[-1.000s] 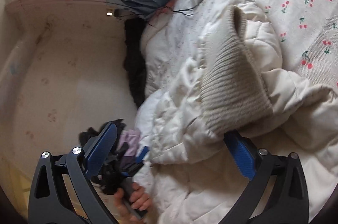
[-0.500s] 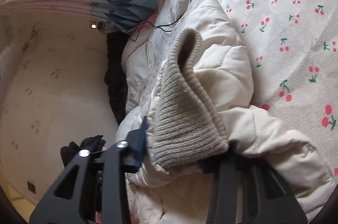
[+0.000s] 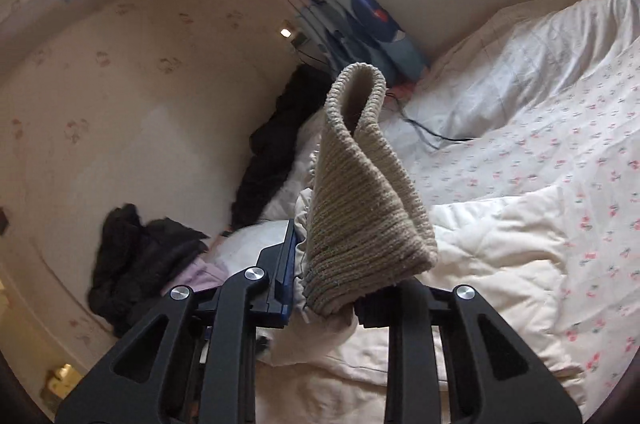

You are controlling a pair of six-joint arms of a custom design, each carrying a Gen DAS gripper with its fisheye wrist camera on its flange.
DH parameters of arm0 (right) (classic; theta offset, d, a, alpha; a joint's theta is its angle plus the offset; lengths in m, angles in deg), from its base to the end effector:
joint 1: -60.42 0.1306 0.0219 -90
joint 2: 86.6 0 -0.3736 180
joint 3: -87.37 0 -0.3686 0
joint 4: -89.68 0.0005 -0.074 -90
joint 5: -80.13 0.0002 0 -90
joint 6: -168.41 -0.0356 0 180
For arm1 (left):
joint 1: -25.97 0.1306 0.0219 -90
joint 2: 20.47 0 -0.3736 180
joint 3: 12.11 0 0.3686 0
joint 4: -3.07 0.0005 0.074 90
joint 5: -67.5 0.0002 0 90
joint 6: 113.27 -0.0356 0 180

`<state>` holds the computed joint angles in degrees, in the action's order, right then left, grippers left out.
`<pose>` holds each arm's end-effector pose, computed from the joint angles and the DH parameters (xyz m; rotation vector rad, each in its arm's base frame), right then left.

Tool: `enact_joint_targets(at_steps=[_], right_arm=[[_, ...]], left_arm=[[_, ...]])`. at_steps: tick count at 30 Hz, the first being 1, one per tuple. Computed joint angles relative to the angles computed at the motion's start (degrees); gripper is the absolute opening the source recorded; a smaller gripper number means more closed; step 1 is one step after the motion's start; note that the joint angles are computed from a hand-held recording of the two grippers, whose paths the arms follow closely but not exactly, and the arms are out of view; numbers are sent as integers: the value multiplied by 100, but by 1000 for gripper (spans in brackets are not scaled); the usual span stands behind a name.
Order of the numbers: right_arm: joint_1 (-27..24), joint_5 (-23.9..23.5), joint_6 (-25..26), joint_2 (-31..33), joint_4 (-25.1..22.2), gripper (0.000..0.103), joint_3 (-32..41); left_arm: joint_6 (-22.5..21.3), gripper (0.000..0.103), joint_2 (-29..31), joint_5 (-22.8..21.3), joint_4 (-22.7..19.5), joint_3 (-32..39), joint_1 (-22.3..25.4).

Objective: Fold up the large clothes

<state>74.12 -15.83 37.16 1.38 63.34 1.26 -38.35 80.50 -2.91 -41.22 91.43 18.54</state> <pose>0.4635 0.1163 0.5035 0.4052 1.9557 0.7318 0.5352 -0.0823 0.4422 0.6131 2.1841 -0.3220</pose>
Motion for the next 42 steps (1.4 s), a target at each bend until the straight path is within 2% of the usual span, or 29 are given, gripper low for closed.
enact_joint_targets(at_steps=[3,7,10,13,14,16,18,19,21,22,23,25,26,27,28,31,32,33,34,36,38,40,42], right_arm=[[-246,25,-266,-60,-371,21,-585],[-403,-192,-598,-120,-343,20,-1183],[-336,-54,-309,-197,-391,20,-1024],[-309,51,-25,-182,-642,20,-839],[-348,-27,-16,-161,-817,21,-825],[-461,-504,-207,23,-1368,22,-676],[-579,-786,-440,-253,-1248,26,-1023],[-569,-708,-498,-379,-1276,27,-1082],[-516,-478,-668,-543,-1471,40,-1055],[-490,-259,-725,-625,-1634,42,-994],[-448,52,-699,-689,-1782,43,-926],[-207,1135,-451,-780,-2053,46,-642],[-94,1474,-220,-764,-1954,52,-542],[0,1597,-11,-679,-1885,57,-395],[115,1689,381,-441,-1902,58,-122],[267,1732,1415,531,-2375,58,790],[280,1753,1544,886,-2605,58,1087],[213,1671,1581,1368,-3025,58,1471],[111,1602,1574,1708,-3250,58,1654],[-110,1389,1590,2087,-3257,58,1777],[-210,1397,1335,2310,-3488,58,2195],[-144,1613,1469,2356,-3587,58,2493],[-130,1495,1524,2202,-3510,58,2483]], left_arm=[[-44,94,23,-38,-47,6,0],[-86,94,43,-149,-57,-2,-5],[-61,94,79,-203,-85,20,-1],[-103,94,64,-262,-37,-8,-6],[-124,94,59,-281,-34,-15,-14],[-176,94,80,-287,-67,-1,-22],[-290,96,162,-374,-177,61,-36],[-341,96,222,-453,-256,112,-45],[-363,96,301,-511,-362,176,-35],[-345,96,332,-495,-414,208,-20],[-314,96,356,-461,-456,243,0],[-246,96,368,-392,-476,274,36],[-189,96,379,-355,-490,305,52],[-105,96,381,-283,-479,320,74],[-23,96,382,-201,-465,329,94],[201,96,407,6,-421,354,137],[208,96,435,-32,-431,376,129],[195,96,485,-91,-477,415,119],[187,96,521,-149,-520,434,111],[161,96,729,-330,-803,603,106],[102,96,864,-226,-959,676,130],[113,96,857,-344,-925,669,118],[197,96,849,-294,-905,693,143]])
